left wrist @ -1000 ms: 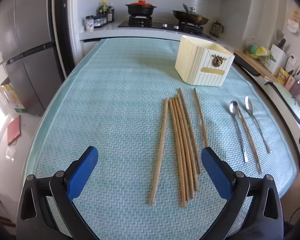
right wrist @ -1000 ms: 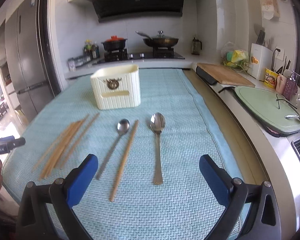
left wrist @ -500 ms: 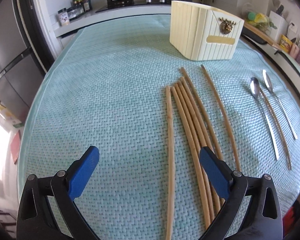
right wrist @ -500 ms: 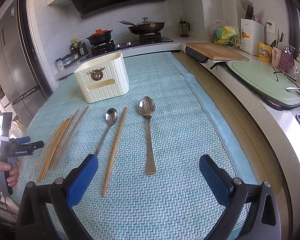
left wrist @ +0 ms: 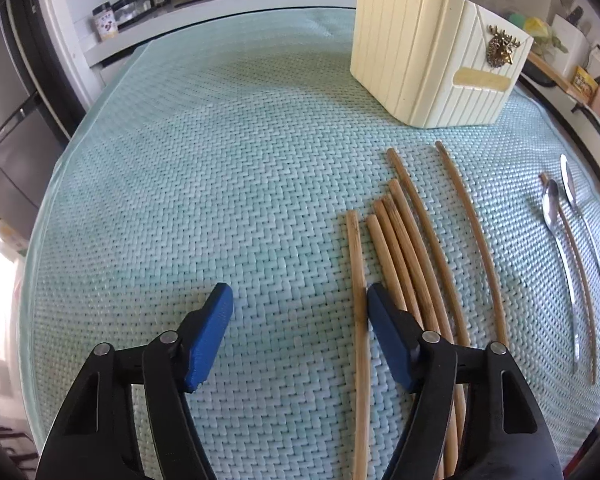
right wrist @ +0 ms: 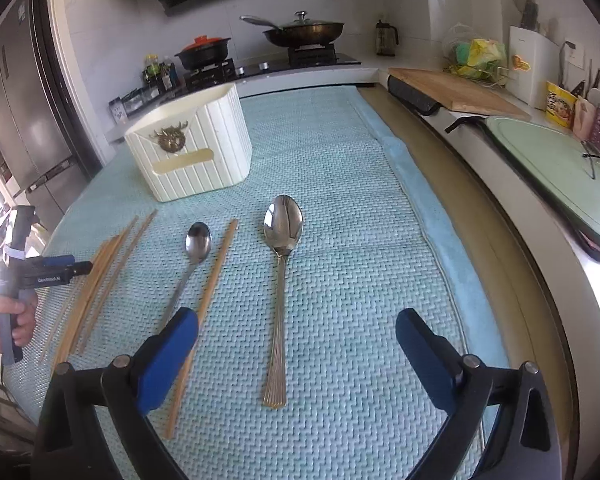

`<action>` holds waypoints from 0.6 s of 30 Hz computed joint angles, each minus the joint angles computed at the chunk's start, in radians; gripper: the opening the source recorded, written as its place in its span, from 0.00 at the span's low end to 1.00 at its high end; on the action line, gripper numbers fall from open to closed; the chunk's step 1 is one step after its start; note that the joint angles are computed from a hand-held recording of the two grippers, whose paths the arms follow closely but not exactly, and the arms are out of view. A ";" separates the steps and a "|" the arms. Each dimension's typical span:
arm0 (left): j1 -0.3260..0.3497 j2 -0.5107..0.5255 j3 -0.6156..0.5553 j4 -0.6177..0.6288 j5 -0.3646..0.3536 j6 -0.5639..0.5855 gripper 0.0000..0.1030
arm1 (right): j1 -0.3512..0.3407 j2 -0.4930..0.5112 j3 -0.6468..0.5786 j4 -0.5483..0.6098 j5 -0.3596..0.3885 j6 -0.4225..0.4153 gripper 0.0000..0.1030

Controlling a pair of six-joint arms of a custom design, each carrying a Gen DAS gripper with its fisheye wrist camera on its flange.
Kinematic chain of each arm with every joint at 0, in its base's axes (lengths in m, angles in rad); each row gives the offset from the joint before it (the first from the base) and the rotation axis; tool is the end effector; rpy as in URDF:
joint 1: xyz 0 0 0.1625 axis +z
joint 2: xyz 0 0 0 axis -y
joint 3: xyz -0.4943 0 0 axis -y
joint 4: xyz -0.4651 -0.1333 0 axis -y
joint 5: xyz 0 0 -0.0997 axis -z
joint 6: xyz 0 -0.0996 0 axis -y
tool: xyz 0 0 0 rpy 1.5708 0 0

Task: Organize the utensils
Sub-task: 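Lower the left tool onto a wooden chopstick while the right tool grasps a metal spoon, then close the left tool on the chopstick and lift it while the right tool lifts the spoon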

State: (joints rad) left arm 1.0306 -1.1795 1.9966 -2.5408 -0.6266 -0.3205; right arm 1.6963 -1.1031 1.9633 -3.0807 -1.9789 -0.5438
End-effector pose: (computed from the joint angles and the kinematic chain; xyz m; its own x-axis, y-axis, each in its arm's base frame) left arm -0.1324 -0.6368 0.2378 -0.6976 -0.0812 -0.7118 0.3040 0.8661 -0.3968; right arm 0.1758 -0.6440 0.2387 -0.7534 -0.3032 0.5834 -0.5720 0.7398 -0.3542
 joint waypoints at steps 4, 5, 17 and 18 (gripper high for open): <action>0.000 0.006 -0.016 0.030 -0.007 -0.009 0.61 | -0.011 0.085 -0.120 0.128 0.018 0.002 0.84; -0.001 0.006 -0.018 0.040 -0.009 -0.014 0.60 | -0.007 0.112 -0.151 0.135 0.012 -0.008 0.84; -0.017 0.032 -0.032 0.033 -0.013 0.031 0.06 | 0.022 0.288 -0.323 0.143 -0.121 -0.070 0.41; -0.022 0.038 -0.033 0.035 0.004 0.035 0.05 | 0.019 0.283 -0.325 0.158 -0.110 -0.058 0.41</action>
State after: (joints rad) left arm 1.0085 -1.1417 1.9639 -2.5058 -0.6221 -0.2852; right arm 1.7156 -0.8197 1.6387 -2.9224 -2.0885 -0.6019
